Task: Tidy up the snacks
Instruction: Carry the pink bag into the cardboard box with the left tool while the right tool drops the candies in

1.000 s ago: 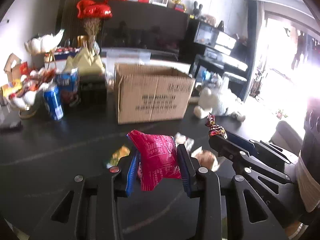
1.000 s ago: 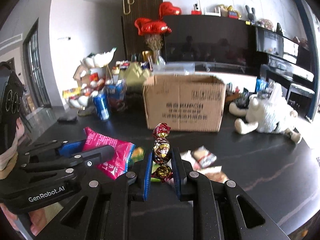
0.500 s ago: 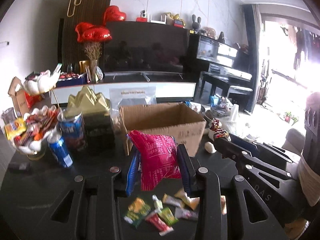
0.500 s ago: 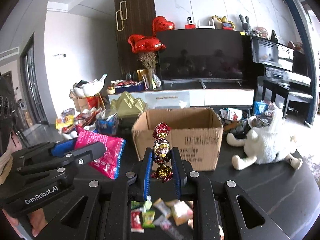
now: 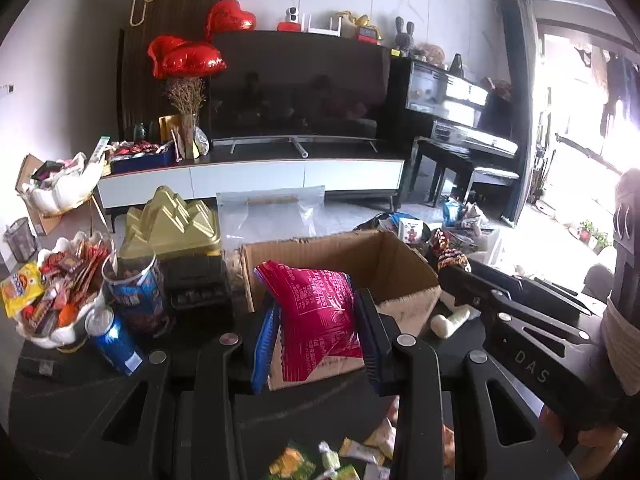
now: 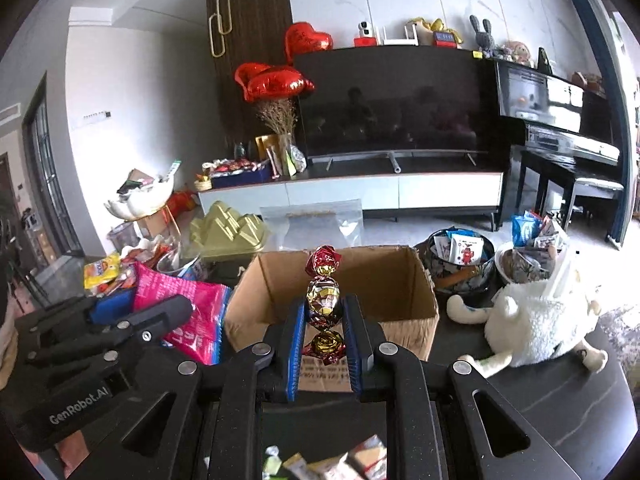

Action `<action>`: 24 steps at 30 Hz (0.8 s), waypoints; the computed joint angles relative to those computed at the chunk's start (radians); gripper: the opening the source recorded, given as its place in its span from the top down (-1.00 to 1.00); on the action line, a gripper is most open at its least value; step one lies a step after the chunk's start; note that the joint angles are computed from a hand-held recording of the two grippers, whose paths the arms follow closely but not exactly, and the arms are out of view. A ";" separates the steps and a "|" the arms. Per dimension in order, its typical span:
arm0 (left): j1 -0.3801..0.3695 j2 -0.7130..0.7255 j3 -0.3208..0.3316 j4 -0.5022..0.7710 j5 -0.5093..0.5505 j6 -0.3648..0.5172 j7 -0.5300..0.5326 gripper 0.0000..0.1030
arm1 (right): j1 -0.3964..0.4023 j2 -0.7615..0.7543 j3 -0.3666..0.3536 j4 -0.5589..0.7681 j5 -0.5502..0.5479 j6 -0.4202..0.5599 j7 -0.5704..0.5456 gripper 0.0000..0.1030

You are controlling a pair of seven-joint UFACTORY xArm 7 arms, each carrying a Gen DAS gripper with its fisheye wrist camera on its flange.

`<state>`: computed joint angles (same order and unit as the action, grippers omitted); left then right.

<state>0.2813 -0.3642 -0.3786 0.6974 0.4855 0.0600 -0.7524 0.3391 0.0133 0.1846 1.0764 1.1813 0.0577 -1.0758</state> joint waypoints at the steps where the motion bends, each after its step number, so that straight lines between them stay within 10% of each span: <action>1: -0.002 0.019 0.002 0.021 -0.001 0.012 0.007 0.29 | -0.003 0.017 -0.007 0.015 -0.070 0.017 0.064 0.61; 9: -0.083 0.204 0.101 0.193 0.028 0.102 0.023 0.28 | -0.028 0.165 -0.029 0.150 -0.499 0.096 0.455 0.61; 18: -0.183 0.358 0.199 0.336 0.118 0.183 -0.012 0.19 | -0.069 0.299 -0.016 0.286 -0.737 0.167 0.646 0.61; 24: -0.256 0.338 0.267 0.323 0.239 0.227 -0.132 -0.14 | -0.104 0.308 0.001 0.268 -0.848 0.130 0.743 0.18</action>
